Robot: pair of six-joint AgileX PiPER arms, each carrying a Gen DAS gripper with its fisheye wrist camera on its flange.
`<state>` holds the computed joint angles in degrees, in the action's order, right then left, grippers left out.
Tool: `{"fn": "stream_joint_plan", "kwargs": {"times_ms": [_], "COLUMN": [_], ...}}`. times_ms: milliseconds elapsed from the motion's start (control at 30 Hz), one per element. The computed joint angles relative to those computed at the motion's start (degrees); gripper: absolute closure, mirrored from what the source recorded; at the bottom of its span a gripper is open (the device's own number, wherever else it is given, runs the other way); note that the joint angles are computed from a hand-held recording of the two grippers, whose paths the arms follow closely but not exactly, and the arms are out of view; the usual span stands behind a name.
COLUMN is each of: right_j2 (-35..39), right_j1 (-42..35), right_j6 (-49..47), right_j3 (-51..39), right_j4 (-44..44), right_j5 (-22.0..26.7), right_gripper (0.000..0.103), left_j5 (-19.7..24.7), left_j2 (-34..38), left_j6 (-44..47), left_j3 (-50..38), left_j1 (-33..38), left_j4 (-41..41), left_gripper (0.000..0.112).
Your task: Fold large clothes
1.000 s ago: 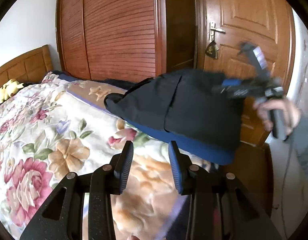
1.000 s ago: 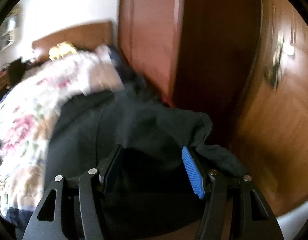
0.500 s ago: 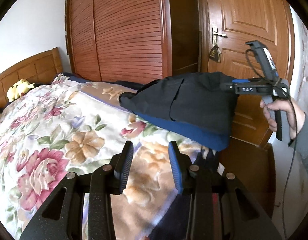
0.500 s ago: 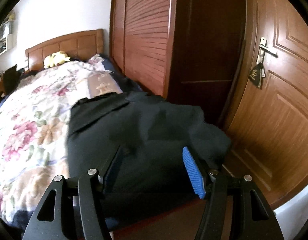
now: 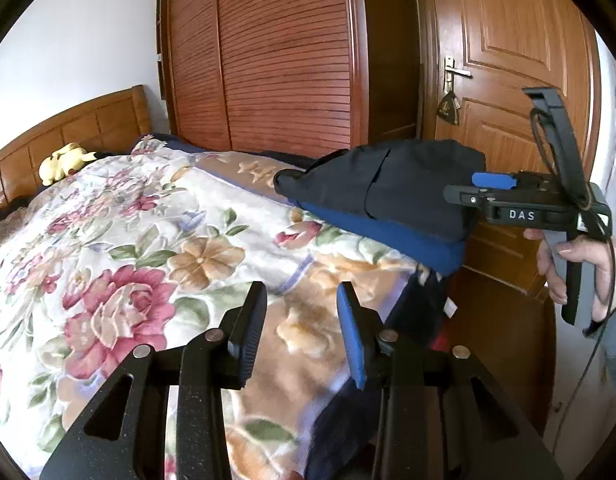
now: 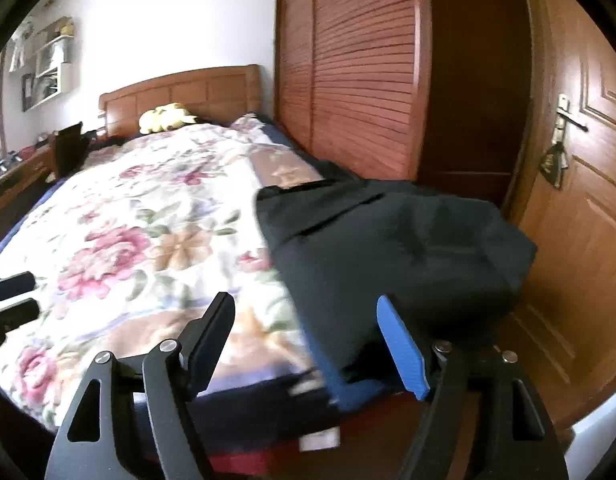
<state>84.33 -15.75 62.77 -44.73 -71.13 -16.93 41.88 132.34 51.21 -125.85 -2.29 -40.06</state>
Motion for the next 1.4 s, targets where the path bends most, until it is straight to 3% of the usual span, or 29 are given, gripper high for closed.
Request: {"fn": "stream_joint_plan", "kwargs": {"times_ms": [267,367,567,700,1000,1400], "right_j2": [-2.0,-0.9,2.8,4.3,6.3,6.0], "right_j1": [6.5,9.7,15.7,20.6,28.9,34.9], "right_j6": [-6.0,-12.1,-16.3,-17.9,-22.3,-30.6], "right_j3": [4.5,5.2,4.0,3.1,1.9,0.7], "right_j4": [7.2,14.0,19.1,21.5,28.5,36.4], "right_j5": [-2.0,-2.3,-2.6,-2.0,-1.9,-2.6], "right_gripper": [0.026,0.026,0.024,0.021,0.020,0.020], "left_j5": [-2.0,-3.3,-12.8,-12.3,-17.1,-19.8], "left_j2": [-5.1,-6.7,-11.2,-11.8,-14.6,-20.9], "left_j6": [1.7,2.0,4.2,4.2,5.3,17.1], "left_j3": [10.0,13.6,23.3,25.2,32.8,40.6], "left_j1": [3.8,5.6,8.9,12.8,19.7,27.8], "left_j4": [-2.8,-3.1,-3.3,-4.3,-5.8,-19.6], "left_gripper": [0.075,0.075,0.075,0.075,0.075,0.075]}}
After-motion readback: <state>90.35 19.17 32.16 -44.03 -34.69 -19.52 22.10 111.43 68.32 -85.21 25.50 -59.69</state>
